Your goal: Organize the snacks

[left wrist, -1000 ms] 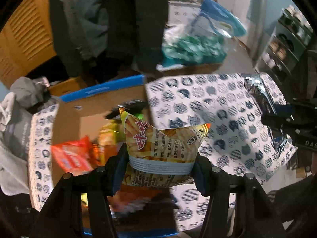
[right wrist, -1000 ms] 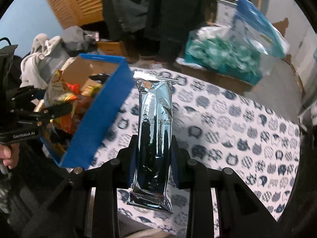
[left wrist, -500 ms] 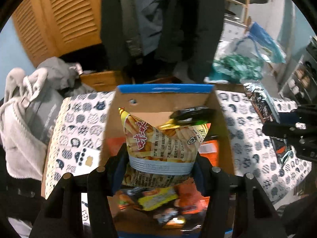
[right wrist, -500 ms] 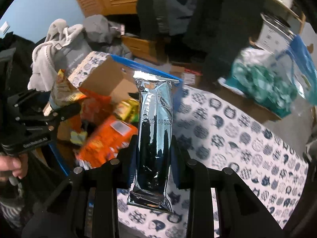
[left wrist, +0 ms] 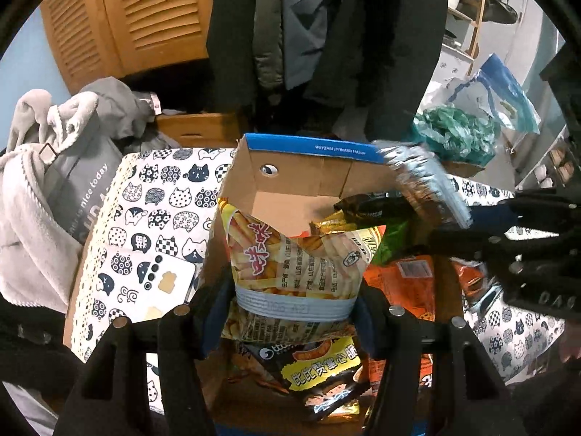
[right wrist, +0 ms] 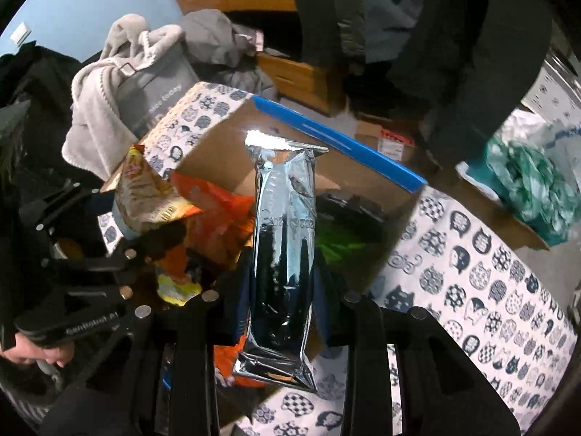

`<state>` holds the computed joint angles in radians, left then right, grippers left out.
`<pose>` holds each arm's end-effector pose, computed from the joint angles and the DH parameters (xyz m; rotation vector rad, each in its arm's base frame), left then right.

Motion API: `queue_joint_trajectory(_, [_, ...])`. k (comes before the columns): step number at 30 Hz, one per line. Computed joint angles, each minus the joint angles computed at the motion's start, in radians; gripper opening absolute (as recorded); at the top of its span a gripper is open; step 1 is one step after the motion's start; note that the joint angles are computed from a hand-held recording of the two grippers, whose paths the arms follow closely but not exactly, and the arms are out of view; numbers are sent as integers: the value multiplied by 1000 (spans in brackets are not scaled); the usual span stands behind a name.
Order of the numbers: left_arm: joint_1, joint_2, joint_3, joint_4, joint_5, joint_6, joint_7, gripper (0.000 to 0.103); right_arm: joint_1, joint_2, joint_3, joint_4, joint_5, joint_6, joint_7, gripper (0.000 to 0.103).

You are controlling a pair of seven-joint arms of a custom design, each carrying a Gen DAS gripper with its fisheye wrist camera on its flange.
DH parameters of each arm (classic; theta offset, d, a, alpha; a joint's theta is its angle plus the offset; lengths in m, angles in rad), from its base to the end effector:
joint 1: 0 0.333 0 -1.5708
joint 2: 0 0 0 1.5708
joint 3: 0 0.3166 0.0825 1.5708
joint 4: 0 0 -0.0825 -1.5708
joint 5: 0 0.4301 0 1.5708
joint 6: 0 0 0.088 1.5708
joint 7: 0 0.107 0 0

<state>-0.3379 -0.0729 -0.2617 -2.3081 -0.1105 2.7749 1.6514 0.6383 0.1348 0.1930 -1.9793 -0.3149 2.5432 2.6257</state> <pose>0.4803 -0.3237 0.4064 -1.3289 2.4965 -0.7083 0.4439 0.4872 0.4244 -1.8859 1.9029 -0.1849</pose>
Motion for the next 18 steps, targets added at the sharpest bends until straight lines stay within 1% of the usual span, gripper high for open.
queue_joint_trajectory(2, [2,-4,-1,-2,14,-2,-15,71,2,-2,0,-4,-9,18,3,32])
queue_joint_trajectory(3, [3,-8,-2,-5,19,3,-20,74,5,-5,-1,-4,-20,18,10,39])
queue_joint_trajectory(4, [5,-13,-3,-9,32,7,-33,80,7,-9,-2,-6,-31,17,19,46])
queue_joint_trajectory(5, [7,-19,-6,-14,53,12,-52,83,10,-18,-4,-12,-50,14,36,48])
queue_joint_trajectory(9, [10,-41,-10,-25,110,14,-97,84,7,-66,0,-48,-99,3,108,48])
queue_joint_trajectory(10, [10,-50,-11,-31,117,17,-104,86,4,-78,3,-58,-108,4,124,49])
queue_joint_trajectory(14, [-5,-82,-4,-59,97,36,-90,86,-7,-133,22,-99,-149,-7,196,51])
queue_joint_trajectory(16, [-13,-102,0,-80,80,50,-78,86,-13,-164,35,-120,-167,-19,229,55])
queue_joint_trajectory(17, [-10,-114,-4,-92,90,52,-92,86,-15,-177,43,-128,-174,-28,240,56])
queue_joint_trajectory(18, [-8,-124,-7,-102,98,55,-100,86,-16,-193,52,-136,-184,-49,253,60])
